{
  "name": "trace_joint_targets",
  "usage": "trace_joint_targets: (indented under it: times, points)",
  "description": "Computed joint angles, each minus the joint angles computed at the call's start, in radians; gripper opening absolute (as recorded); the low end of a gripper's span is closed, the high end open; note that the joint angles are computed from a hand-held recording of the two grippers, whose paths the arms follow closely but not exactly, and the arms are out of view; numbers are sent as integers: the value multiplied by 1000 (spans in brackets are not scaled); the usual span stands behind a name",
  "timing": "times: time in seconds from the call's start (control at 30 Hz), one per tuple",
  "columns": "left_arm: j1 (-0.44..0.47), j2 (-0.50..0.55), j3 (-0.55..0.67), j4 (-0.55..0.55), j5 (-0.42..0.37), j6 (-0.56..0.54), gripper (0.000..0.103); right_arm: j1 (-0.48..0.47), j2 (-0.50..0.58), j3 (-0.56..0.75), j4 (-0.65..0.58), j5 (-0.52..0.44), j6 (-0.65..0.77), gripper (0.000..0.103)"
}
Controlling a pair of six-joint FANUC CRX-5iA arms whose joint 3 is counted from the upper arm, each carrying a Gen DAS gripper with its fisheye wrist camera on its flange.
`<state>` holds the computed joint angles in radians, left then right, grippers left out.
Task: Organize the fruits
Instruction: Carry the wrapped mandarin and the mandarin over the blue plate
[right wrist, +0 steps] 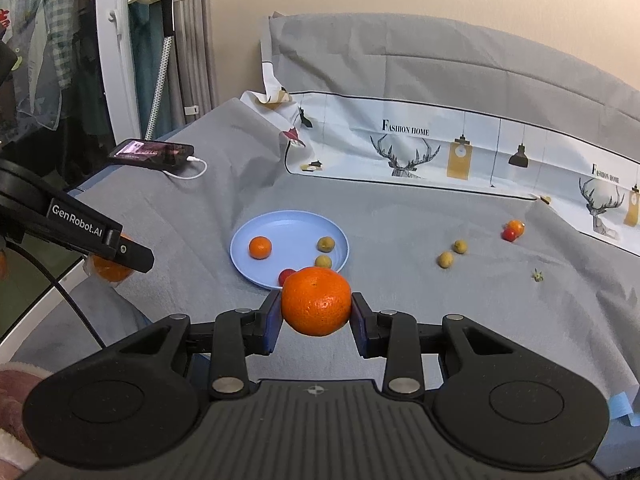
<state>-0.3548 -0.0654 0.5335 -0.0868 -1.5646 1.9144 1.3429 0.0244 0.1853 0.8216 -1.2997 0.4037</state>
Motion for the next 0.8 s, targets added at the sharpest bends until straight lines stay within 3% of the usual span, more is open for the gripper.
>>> trace_joint_targets:
  times: [0.37, 0.8]
  points:
    - [45, 62, 46, 13, 5, -22, 41, -62, 46, 59, -73, 7, 42, 37]
    - [74, 217, 183, 8, 2, -60, 41, -186, 171, 203, -178, 84, 176, 37]
